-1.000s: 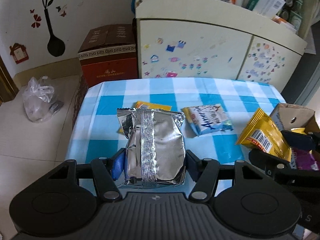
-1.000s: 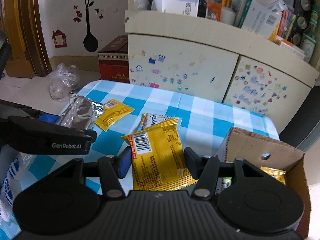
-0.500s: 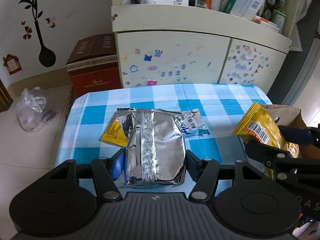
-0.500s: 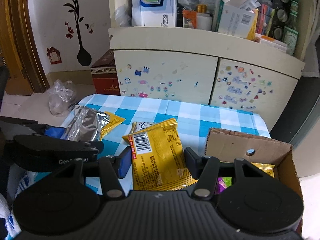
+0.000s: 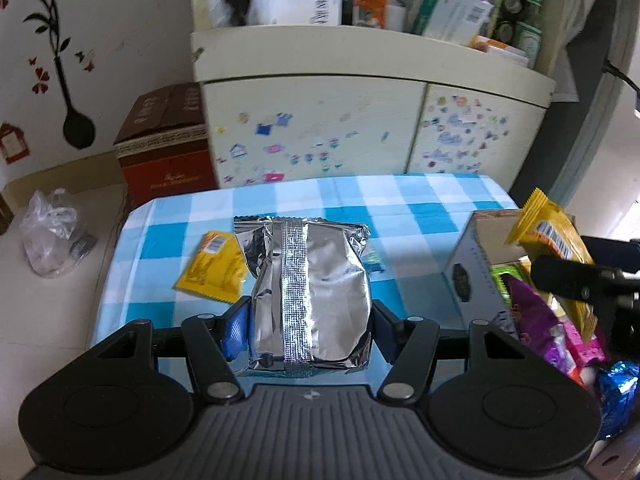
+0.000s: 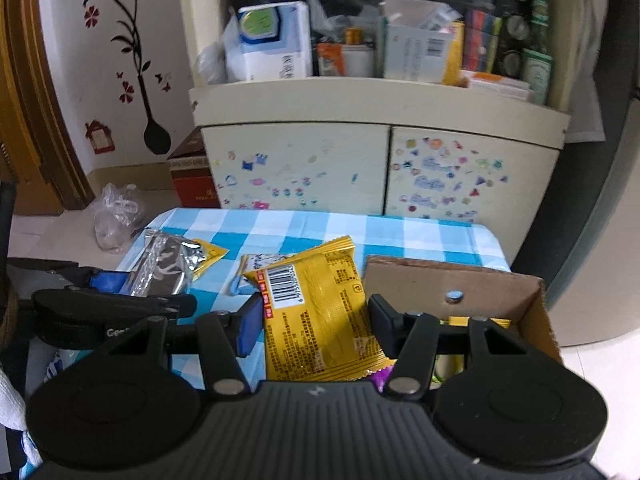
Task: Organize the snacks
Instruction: 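Carry the silver bag into the box with the left tool while the right carries the yellow bag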
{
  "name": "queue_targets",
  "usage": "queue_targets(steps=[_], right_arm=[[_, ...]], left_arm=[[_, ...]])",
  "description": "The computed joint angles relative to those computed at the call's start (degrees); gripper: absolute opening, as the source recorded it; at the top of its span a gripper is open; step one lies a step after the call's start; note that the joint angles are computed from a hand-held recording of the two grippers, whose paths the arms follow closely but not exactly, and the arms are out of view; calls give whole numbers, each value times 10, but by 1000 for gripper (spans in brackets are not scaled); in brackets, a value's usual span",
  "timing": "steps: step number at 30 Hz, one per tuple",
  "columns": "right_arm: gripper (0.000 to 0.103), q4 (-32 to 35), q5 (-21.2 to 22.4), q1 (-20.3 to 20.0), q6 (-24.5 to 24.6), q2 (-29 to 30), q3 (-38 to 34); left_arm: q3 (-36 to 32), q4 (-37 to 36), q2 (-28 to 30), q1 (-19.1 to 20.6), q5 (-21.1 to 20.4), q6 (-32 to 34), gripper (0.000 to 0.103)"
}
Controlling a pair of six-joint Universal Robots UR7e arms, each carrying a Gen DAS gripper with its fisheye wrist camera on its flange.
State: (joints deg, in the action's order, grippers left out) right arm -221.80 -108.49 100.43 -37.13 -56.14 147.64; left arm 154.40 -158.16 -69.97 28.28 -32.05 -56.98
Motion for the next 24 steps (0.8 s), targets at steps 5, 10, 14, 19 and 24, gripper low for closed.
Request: queue_targets(steps=[5,10,14,19,24], right_arm=[[57,2,10,-26,6,-25,6],[57,9,10,-45,19,-43,5],[57,13,26,-58,20,-69,10],[57,40,47,-76,35,-112,10],[57,63,46,-88,50,-138,5]], left_arm=[[-7,-45,45,-17,-13,1,67],[-27,-87,95,-23,-37,5,67],[-45,-103,117,-29,-43,8,67],[-69,-106,138,-43,-46,19,67],[-93,-136,164,-44,-65,40,67]])
